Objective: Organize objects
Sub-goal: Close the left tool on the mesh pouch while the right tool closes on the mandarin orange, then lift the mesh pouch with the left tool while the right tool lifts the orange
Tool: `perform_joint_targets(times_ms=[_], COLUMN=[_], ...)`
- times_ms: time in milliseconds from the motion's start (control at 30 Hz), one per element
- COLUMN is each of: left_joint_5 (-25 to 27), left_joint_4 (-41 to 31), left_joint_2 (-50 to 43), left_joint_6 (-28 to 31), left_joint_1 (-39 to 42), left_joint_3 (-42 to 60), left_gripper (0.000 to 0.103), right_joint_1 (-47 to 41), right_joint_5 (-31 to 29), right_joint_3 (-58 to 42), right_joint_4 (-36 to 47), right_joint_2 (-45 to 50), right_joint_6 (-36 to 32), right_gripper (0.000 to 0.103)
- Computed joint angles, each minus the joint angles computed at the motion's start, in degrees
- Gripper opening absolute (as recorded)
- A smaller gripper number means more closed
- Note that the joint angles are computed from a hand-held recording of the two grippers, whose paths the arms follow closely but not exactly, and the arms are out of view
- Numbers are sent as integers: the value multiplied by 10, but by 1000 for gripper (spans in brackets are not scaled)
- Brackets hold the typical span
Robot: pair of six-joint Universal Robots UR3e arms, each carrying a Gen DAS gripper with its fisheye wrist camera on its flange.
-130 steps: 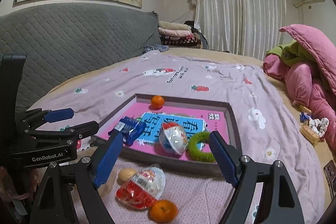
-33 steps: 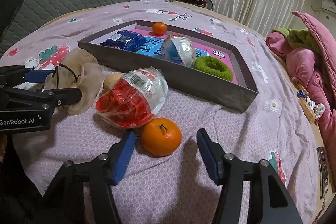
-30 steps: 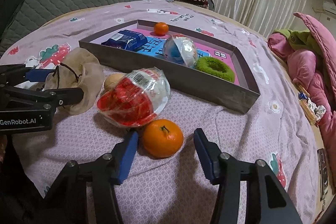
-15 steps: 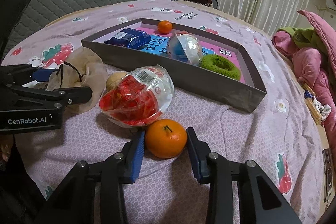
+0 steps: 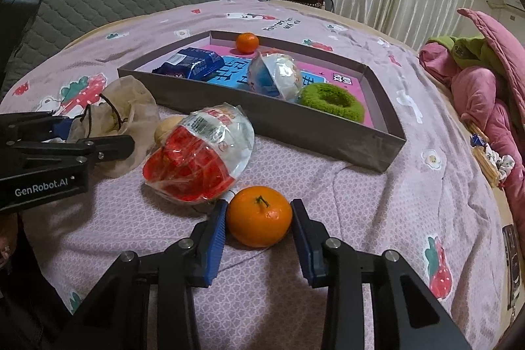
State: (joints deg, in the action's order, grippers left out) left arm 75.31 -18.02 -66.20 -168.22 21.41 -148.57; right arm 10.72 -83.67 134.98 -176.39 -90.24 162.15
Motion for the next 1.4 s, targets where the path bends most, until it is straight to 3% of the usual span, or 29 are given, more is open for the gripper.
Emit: perform_joint_targets(times_ms=[167, 267, 933, 1100, 1400], left_joint_5=[-9, -44, -88, -85, -51], left_joint_4=[-5, -33, -90, -75, 26], left_joint_2=[20, 62, 177, 190, 143], left_joint_6=[4, 14, 41, 39, 18], left_joint_1=[2, 32, 70, 64, 13], left_joint_3=[-7, -17, -34, -37, -27], left_gripper=[28, 21, 20, 20, 20], right_joint_1=[1, -5, -68, -71, -76], right_joint_5=[-1, 2, 77, 82, 88], right_joint_3=[-1, 3, 33, 33, 32], right_joint_4=[0, 1, 3, -4, -24], right_joint_2=[1, -4, -71, -76, -93], right_joint_6=[2, 2, 18, 22, 27], right_gripper=[38, 38, 38, 38, 38])
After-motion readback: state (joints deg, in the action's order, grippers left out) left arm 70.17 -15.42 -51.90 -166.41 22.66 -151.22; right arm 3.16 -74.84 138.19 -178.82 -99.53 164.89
